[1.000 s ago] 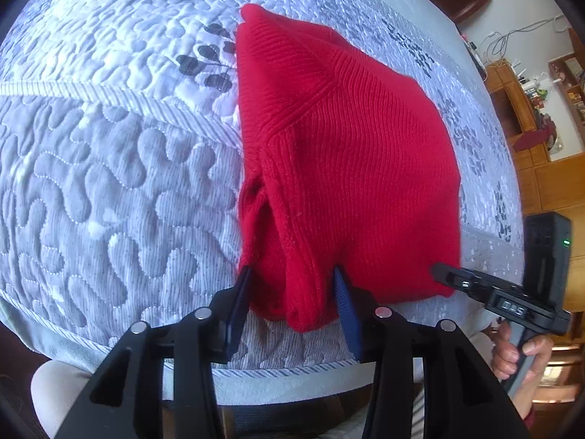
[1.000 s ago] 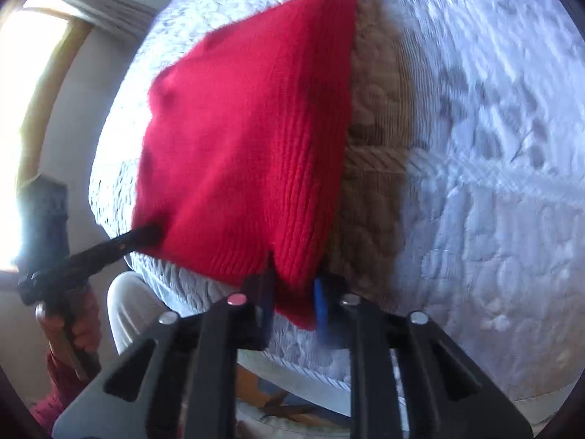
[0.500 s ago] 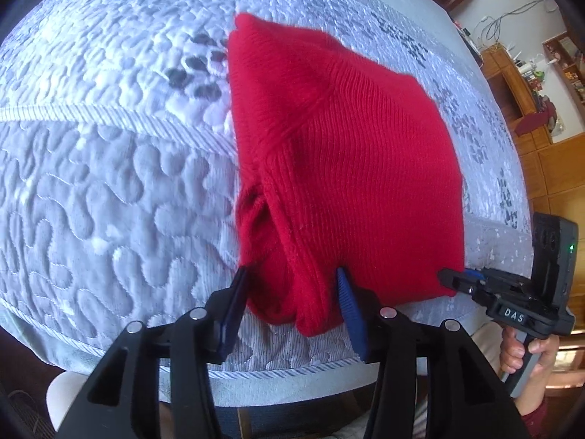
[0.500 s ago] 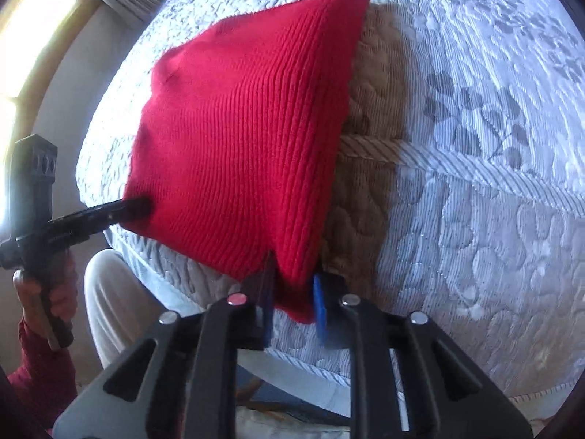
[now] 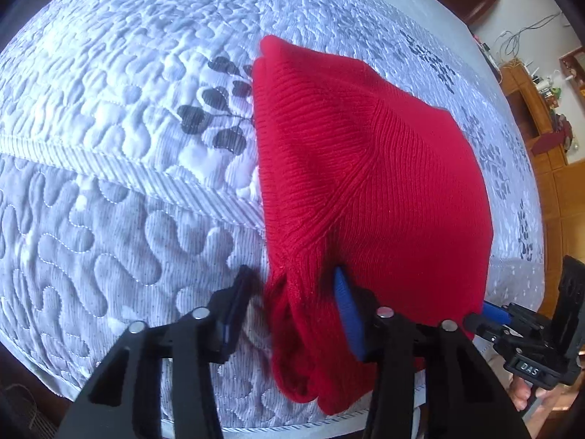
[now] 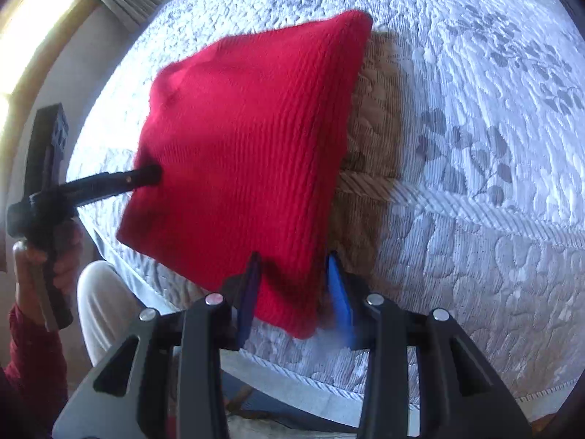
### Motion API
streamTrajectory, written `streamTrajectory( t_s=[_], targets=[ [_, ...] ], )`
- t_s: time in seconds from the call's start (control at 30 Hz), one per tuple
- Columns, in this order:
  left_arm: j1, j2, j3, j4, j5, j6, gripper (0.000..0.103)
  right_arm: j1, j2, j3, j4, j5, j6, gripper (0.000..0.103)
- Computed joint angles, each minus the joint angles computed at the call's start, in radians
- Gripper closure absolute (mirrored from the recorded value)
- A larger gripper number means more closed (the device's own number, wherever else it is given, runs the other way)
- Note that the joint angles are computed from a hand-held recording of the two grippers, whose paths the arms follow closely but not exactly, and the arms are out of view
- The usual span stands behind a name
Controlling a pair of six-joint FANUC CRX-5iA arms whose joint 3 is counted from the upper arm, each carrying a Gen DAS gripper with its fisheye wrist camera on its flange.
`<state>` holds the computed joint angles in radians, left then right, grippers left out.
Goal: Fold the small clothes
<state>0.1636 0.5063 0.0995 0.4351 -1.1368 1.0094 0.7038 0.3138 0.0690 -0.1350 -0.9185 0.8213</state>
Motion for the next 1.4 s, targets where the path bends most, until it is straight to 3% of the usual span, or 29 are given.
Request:
streamTrajectory(
  t_s=[0.13, 0.27, 0.33, 0.4, 0.5, 0.73, 0.87, 1.1, 1.2, 1.27, 1.3, 1.37, 1.4],
  targets=[
    [0.027, -0.01, -0.027, 0.018, -0.006, -0.059, 0.07, 0.004, 0.007, -0.004, 0.008, 0.002, -0.01, 0.065],
    [0.037, -0.007, -0.02, 0.043, -0.03, -0.054, 0.071, 0.002, -0.004, -0.008, 0.018, 0.004, -0.016, 0.064],
    [0.037, -0.01, -0.011, 0.065, -0.03, -0.059, 0.07, -0.011, -0.014, -0.002, 0.008, 0.013, -0.013, 0.059],
    [0.028, -0.013, 0.008, 0.066, 0.002, -0.048, 0.059, -0.026, -0.021, 0.009, 0.002, 0.013, 0.003, 0.055],
    [0.013, 0.027, 0.078, 0.075, 0.008, -0.02, 0.057, -0.052, -0.002, 0.054, 0.037, -0.019, 0.0, 0.05],
    [-0.013, 0.215, 0.327, 0.081, -0.103, 0.117, 0.055, -0.163, 0.137, 0.252, -0.045, -0.105, 0.087, 0.048],
    [-0.019, 0.294, 0.413, 0.113, -0.154, 0.154, 0.045, -0.215, 0.224, 0.371, -0.128, -0.147, 0.145, 0.047],
    [-0.01, 0.349, 0.442, 0.182, -0.199, 0.122, 0.033, -0.279, 0.341, 0.502, -0.269, -0.195, 0.202, 0.042],
    [-0.022, 0.346, 0.446, 0.167, -0.194, 0.112, 0.025, -0.285, 0.353, 0.507, -0.29, -0.187, 0.22, 0.045],
    [-0.041, 0.34, 0.462, 0.124, -0.198, 0.105, 0.022, -0.275, 0.347, 0.501, -0.266, -0.18, 0.231, 0.06],
    [-0.049, 0.334, 0.462, 0.109, -0.194, 0.099, 0.023, -0.272, 0.342, 0.497, -0.264, -0.173, 0.242, 0.065],
    [-0.066, 0.318, 0.447, 0.091, -0.182, 0.071, 0.046, -0.262, 0.334, 0.496, -0.247, -0.166, 0.253, 0.07],
    [-0.068, 0.308, 0.431, 0.096, -0.172, 0.068, 0.049, -0.252, 0.327, 0.491, -0.223, -0.163, 0.255, 0.071]
  ],
)
